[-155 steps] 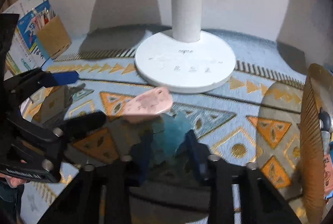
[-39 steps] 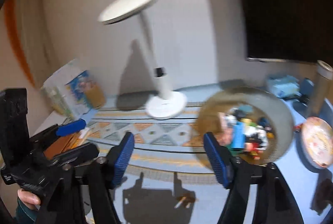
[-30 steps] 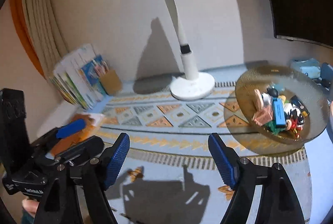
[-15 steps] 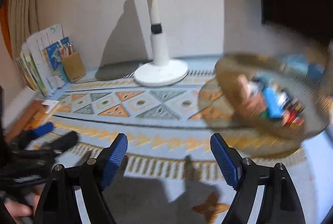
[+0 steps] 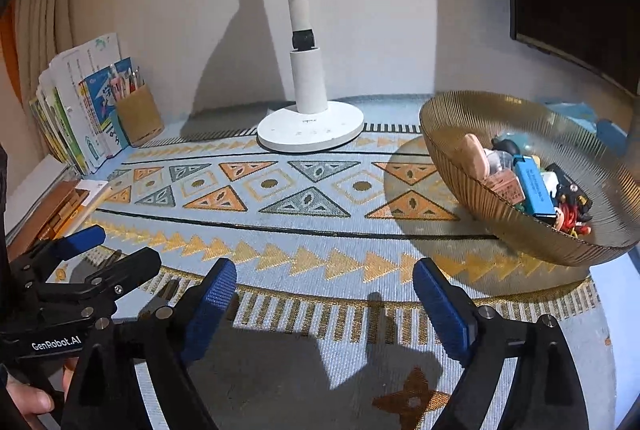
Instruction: Organize rigid objects
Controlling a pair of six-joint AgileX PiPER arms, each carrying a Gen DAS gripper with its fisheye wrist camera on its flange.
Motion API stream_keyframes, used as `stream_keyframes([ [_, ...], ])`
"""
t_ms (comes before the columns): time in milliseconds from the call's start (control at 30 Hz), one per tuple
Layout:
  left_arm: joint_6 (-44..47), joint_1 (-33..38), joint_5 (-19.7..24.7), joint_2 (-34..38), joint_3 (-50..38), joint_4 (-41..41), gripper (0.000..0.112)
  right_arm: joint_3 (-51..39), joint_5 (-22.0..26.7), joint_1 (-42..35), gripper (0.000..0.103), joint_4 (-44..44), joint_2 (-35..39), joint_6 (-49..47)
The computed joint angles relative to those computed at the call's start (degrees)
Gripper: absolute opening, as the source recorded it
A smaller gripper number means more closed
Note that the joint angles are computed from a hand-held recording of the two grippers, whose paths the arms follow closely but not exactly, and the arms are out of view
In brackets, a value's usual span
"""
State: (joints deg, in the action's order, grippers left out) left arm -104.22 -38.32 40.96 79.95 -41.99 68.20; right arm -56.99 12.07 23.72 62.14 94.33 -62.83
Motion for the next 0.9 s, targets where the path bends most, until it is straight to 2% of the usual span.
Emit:
stream_keyframes([
  [67, -1.2, -0.5, 0.8, -0.1, 0.3, 1.0, 0.102, 0.0, -0.6, 0.4, 0.089, -0.2, 0.1, 0.0],
  [167, -1.7, 0.6, -0.7, -1.0, 1.0, 0.9, 0.102, 0.4, -1.9, 1.2, 0.089, -1.0, -0.2, 0.6],
  [300, -3.0, 4.3, -5.5, -3.2, 2.8, 0.7, 0.102, 0.2, -2.9, 2.0, 0.089, -6.5, 0.0, 6.0],
  [467, -5.9, 8.8, -11.3, -5.9, 5.5, 1.4, 0.102, -0.3, -2.7, 1.9, 0.089, -9.4, 0.4, 9.1],
  [567, -8.5, 10.8, -13.5, -7.0, 6.8, 2.3, 0.102, -0.4, -2.8, 2.0, 0.089, -11.6, 0.5, 11.3],
  [733, -9.5, 8.7, -10.6, -6.3, 6.2, 3.0, 0.102, -1.0, -2.7, 2.1, 0.09, -16.1, 1.0, 15.6],
  [900, -6.7, 6.6, -7.8, -4.8, 4.7, 1.9, 0.102, -0.8, -3.3, 2.2, 0.098, -15.5, 0.9, 14.8],
])
